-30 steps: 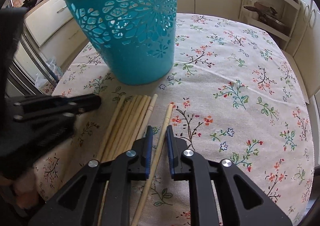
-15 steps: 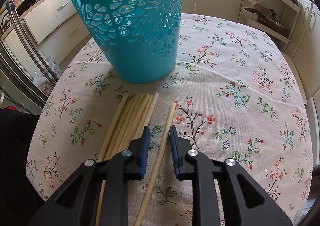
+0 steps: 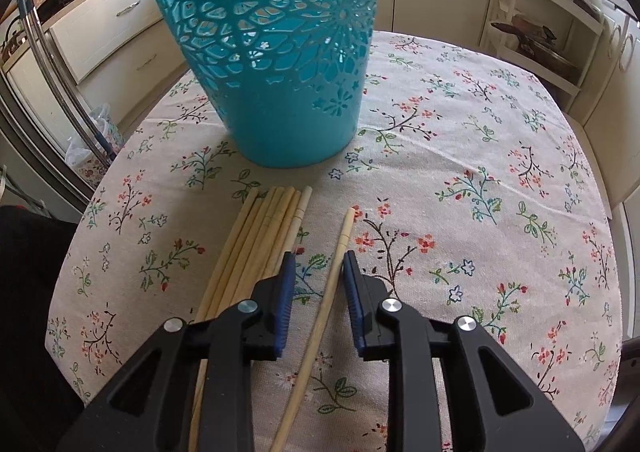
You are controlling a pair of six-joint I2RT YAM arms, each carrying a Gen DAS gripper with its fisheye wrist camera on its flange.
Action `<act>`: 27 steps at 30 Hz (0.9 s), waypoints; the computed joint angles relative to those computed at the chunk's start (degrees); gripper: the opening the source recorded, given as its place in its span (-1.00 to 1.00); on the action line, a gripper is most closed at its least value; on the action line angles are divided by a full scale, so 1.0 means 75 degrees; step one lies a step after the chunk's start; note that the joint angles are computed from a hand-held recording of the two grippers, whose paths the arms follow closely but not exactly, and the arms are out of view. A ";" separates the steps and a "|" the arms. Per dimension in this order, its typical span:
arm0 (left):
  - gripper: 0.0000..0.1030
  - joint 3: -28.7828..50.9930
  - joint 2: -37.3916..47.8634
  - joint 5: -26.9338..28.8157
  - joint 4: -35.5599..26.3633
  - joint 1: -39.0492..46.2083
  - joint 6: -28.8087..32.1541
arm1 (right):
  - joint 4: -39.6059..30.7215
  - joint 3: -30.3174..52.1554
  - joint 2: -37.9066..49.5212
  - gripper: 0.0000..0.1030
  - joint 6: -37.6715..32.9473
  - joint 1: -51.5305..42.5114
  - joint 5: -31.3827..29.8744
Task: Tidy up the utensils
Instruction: 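Lift the chopstick with the left tool and release it into the teal cup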
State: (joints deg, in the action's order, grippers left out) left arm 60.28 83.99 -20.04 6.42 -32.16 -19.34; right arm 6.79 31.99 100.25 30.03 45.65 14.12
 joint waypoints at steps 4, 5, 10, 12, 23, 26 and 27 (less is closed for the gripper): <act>-0.92 0.0184 0.1087 -0.0287 0.0899 0.0041 -0.0038 | 0.0099 -0.0043 0.0021 -0.46 -0.0094 0.0081 0.0126; -0.92 0.0248 0.1324 -0.0281 0.0965 0.0069 -0.0115 | 0.0130 -0.0064 0.0008 -0.45 -0.0106 0.0065 0.0107; -0.92 0.0267 0.1885 -0.0274 0.1062 0.0067 -0.0207 | 0.0295 -0.0174 -0.0071 -0.46 -0.0190 -0.0116 -0.0094; -0.92 0.0305 0.2025 -0.0316 0.0893 0.0019 -0.0076 | 0.0303 -0.0197 -0.0094 -0.45 -0.0222 -0.0126 -0.0090; -0.04 -0.0763 0.1503 -0.0335 0.0055 -0.0271 0.0272 | 0.0405 -0.0223 -0.0094 -0.45 -0.0270 -0.0159 -0.0148; 0.13 -0.1805 0.0830 -0.0577 0.0751 -0.0214 0.0276 | 0.0668 -0.0401 -0.0209 -0.46 -0.0216 -0.0462 -0.0614; 0.17 -0.2173 0.0619 -0.0618 0.1059 -0.0138 0.0244 | 0.0826 -0.0520 -0.0277 -0.46 -0.0130 -0.0648 -0.0891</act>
State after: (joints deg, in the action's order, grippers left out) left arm 43.98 88.63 -24.67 14.36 -33.19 -17.52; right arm 12.99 28.10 98.18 29.05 40.79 7.44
